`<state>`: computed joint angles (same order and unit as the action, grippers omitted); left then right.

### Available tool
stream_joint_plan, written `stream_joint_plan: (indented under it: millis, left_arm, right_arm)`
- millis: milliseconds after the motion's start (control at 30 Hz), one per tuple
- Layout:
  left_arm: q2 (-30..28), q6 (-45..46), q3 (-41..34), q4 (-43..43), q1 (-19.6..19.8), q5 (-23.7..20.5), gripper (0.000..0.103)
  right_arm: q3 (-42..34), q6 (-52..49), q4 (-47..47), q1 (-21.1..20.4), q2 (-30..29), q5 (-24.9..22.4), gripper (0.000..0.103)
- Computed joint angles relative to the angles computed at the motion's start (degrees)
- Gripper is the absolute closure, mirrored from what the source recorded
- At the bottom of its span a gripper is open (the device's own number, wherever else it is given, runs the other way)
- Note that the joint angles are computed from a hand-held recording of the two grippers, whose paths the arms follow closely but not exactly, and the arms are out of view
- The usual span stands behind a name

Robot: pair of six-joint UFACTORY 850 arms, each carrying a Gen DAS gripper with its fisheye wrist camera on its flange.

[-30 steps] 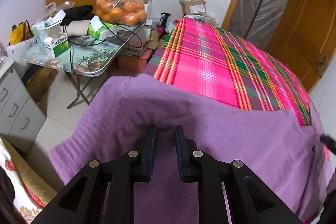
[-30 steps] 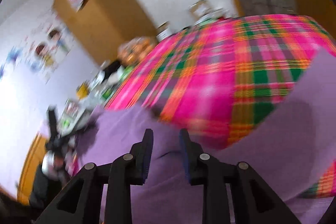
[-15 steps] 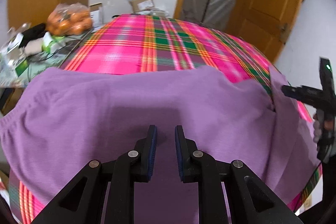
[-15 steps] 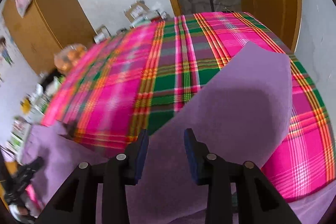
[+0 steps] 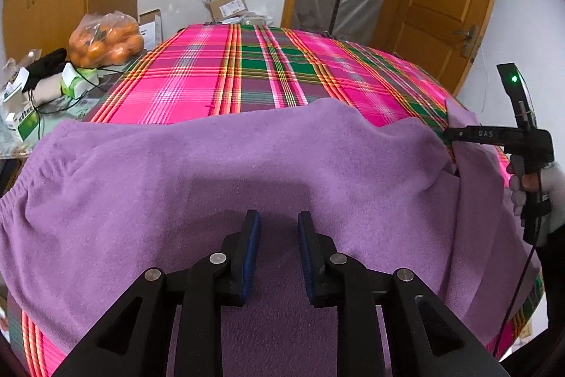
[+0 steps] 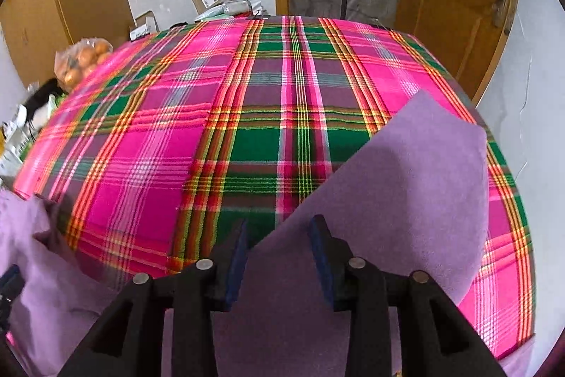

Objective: Fold clothes

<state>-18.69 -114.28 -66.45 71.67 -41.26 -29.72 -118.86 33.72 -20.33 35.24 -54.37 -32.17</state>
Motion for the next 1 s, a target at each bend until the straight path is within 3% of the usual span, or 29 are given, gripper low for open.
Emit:
stream_joint_plan:
  millis: [467, 1000]
  left_arm:
    - [-0.08, -1.01, 0.15, 0.76, -0.22, -0.41, 0.08]
    - [-1.75, 5.62, -2.39, -3.83, -1.13, -4.4, 0.08]
  right_arm:
    - [2.1, 1.67, -2.61, 0.33, 1.07, 1.53, 0.067]
    - [5.89, 4.24, -5.92, 0.33, 2.91, 5.62, 0.067]
